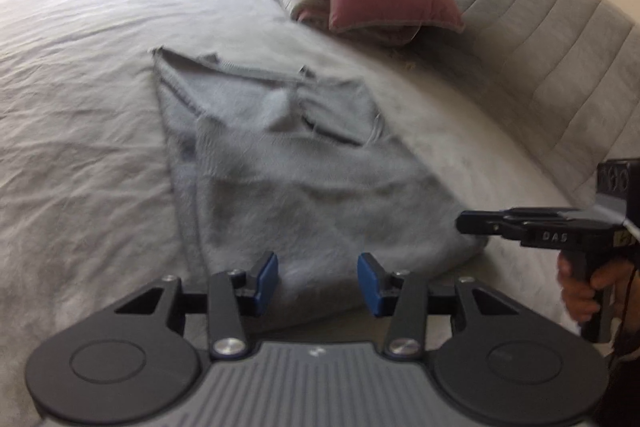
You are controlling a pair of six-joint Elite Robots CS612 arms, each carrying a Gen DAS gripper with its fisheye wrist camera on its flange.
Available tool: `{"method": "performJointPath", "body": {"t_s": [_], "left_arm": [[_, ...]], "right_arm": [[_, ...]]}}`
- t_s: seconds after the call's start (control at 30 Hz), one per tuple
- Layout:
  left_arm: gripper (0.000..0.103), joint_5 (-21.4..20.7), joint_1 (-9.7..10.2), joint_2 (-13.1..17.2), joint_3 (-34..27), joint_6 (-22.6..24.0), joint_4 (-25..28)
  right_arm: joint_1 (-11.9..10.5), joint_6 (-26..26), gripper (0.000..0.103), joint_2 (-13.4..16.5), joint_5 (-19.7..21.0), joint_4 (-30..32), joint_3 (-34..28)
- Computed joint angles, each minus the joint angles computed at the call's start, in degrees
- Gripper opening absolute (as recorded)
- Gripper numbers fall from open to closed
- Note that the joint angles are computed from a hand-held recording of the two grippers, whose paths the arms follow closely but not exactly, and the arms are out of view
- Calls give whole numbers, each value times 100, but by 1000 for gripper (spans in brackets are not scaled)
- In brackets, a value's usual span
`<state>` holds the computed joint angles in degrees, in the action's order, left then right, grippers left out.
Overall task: Fold clothes
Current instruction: 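Release the hem with both grippers and pull them back, then pinch the folded hem edge with both grippers, pressing it flat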
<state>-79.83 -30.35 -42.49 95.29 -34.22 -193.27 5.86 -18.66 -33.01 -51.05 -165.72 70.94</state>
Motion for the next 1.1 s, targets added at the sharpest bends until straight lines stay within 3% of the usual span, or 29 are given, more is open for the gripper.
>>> {"method": "performJointPath", "body": {"t_s": [0.07, 0.17, 0.2, 0.27, 0.33, 0.4, 0.57, 0.63, 0.77, 0.97, 1.1], "left_arm": [[45, 66, 1, -90, 75, -73, 187], [48, 27, 20, -278, 192, -326, 424], [54, -23, 32, -340, 221, -404, 545], [64, -177, 59, -447, 285, -556, 738], [67, -243, 75, -496, 363, -808, 741], [74, -409, 121, -484, 466, -1184, 528], [75, -854, 271, -256, 654, -2231, -440], [75, -999, 324, -178, 660, -2465, -713], [75, -1144, 387, -48, 571, -2438, -977], [70, -1395, 482, 184, 387, -2173, -1336], [69, -1547, 530, 332, 259, -2158, -1573]], "right_arm": [[3, -60, 24, -37, -183, 155, 13], [-57, 145, 25, -161, -76, 113, 123], [-80, 223, 28, -196, -19, 125, 135], [-125, 391, 51, -256, 81, 169, 142], [-176, 579, 52, -299, 198, 277, 130], [-231, 791, 52, -318, 339, 512, 99], [-384, 1268, 52, -227, 796, 926, 56], [-434, 1185, 52, -145, 1073, 1362, -56], [-480, 795, 52, 90, 1504, 2757, -523], [-519, 1367, 52, 384, 2054, 2679, -810], [-475, 1293, 52, 453, 2130, 2651, -909]]}}
